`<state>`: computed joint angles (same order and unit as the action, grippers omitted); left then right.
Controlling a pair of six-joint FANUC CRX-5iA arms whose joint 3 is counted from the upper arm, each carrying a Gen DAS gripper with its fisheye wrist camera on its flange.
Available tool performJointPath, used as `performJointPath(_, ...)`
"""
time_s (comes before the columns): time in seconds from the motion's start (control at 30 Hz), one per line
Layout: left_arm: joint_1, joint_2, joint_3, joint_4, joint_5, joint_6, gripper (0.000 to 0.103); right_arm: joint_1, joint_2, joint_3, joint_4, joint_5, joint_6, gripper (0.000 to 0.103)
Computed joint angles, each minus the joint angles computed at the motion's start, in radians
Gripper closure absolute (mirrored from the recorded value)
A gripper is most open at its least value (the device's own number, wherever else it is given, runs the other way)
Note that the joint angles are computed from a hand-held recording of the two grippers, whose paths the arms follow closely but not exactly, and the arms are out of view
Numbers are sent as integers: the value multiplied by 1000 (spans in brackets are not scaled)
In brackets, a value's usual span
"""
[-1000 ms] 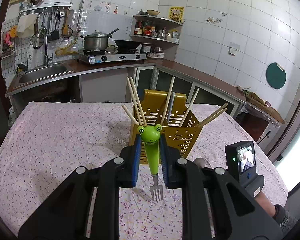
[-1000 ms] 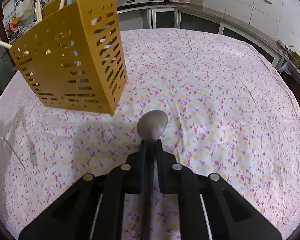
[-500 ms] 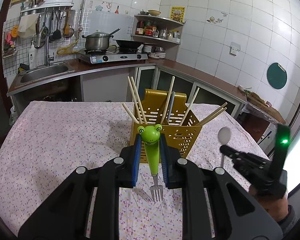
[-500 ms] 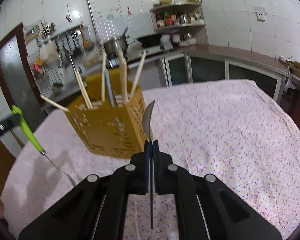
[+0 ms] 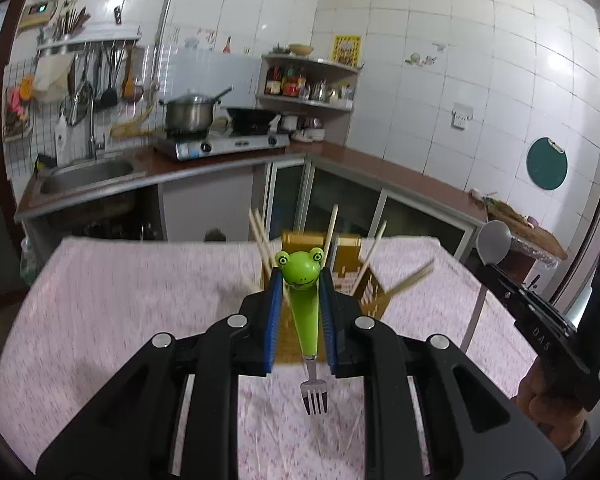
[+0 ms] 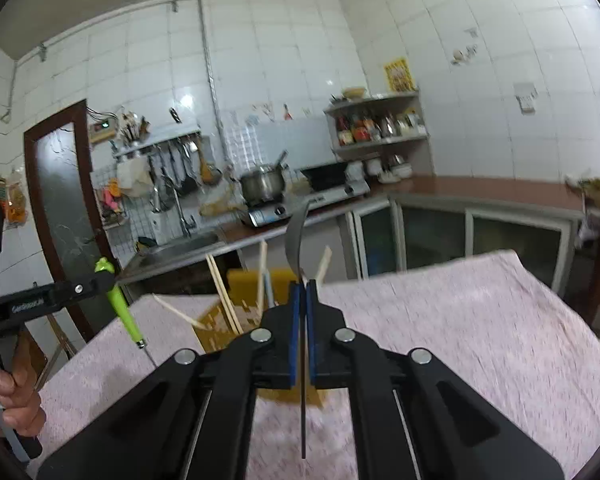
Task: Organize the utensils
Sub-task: 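Lift the green fork with the left gripper while the right gripper carries the metal spoon over the holder, then lower the fork and metal spoon into the holder and open both grippers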
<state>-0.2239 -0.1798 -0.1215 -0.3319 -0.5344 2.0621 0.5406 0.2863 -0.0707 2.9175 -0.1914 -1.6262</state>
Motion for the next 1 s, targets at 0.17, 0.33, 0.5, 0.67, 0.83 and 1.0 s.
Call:
performJointPath(0.17, -5, 42, 110, -41, -21, -14, 86, 8, 48, 119, 87, 9, -56, 100)
performJointPath(0.33, -8, 103, 222, -97, -42, 6, 86, 13, 118, 237, 77, 18, -41, 100)
performJointPath(0.5, 6, 160, 278, -109, -40, 17, 86, 21, 199, 329, -18, 31, 47, 100)
performJointPath(0.67, 23, 193, 287, -101, -29, 25, 86, 31, 254, 370, -131, 28, 153, 100)
performJointPath(0.83, 54, 216, 271, -44, -4, -13, 86, 45, 299, 374, -275, -7, 303, 100)
performJointPath(1.0, 72, 236, 246, 10, 7, -57, 85, 45, 329, 395, -315, 38, 348, 97)
